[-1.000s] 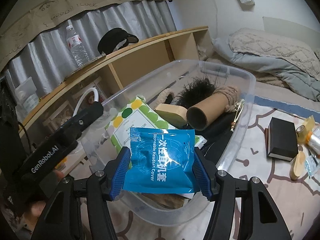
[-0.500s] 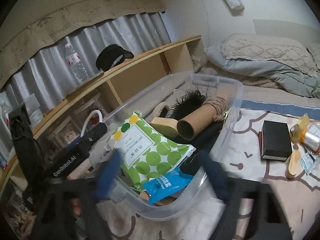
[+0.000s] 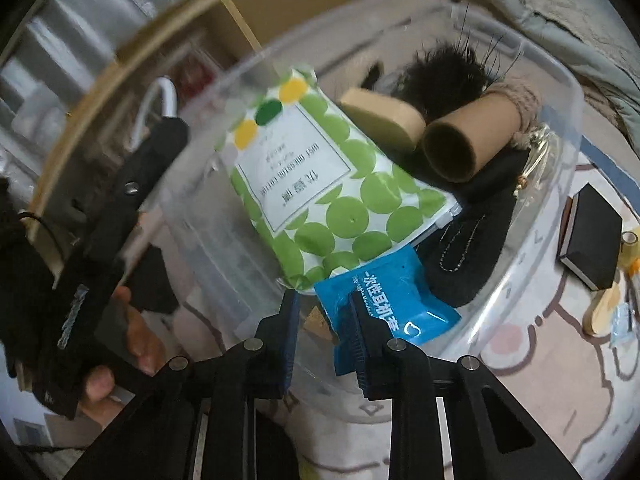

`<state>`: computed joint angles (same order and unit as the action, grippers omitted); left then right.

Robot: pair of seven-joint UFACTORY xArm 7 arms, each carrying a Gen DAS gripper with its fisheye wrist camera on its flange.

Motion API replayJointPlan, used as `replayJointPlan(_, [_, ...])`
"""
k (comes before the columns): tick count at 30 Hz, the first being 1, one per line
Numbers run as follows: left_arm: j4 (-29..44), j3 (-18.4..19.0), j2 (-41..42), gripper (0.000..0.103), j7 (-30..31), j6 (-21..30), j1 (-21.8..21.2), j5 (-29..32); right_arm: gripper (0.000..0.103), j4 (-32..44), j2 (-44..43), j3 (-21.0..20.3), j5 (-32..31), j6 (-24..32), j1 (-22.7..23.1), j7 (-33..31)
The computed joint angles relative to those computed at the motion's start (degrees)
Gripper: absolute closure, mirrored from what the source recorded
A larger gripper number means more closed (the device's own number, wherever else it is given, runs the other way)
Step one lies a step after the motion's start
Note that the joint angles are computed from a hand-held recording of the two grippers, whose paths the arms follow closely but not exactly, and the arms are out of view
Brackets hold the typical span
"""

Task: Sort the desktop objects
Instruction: 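Open the right gripper to drop the blue packet into the bin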

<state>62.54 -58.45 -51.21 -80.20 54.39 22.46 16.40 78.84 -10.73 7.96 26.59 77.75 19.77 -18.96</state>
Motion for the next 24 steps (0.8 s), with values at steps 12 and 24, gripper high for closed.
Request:
replayJointPlan(12, [-1.7, 0.9, 0.2, 0.018, -1.1, -2.3, -1.5, 0.2, 0.078, -4.6, -3.8, -2.1, 5.9, -0.3, -0.9, 0.5])
replayJointPlan(24, [0.1, 0.5, 4.3, 0.018, 0.6, -4.4, -2.5, 1.8, 0.078, -12.2, -14.4, -7.3, 14.3, -7.3, -1.9, -6.1])
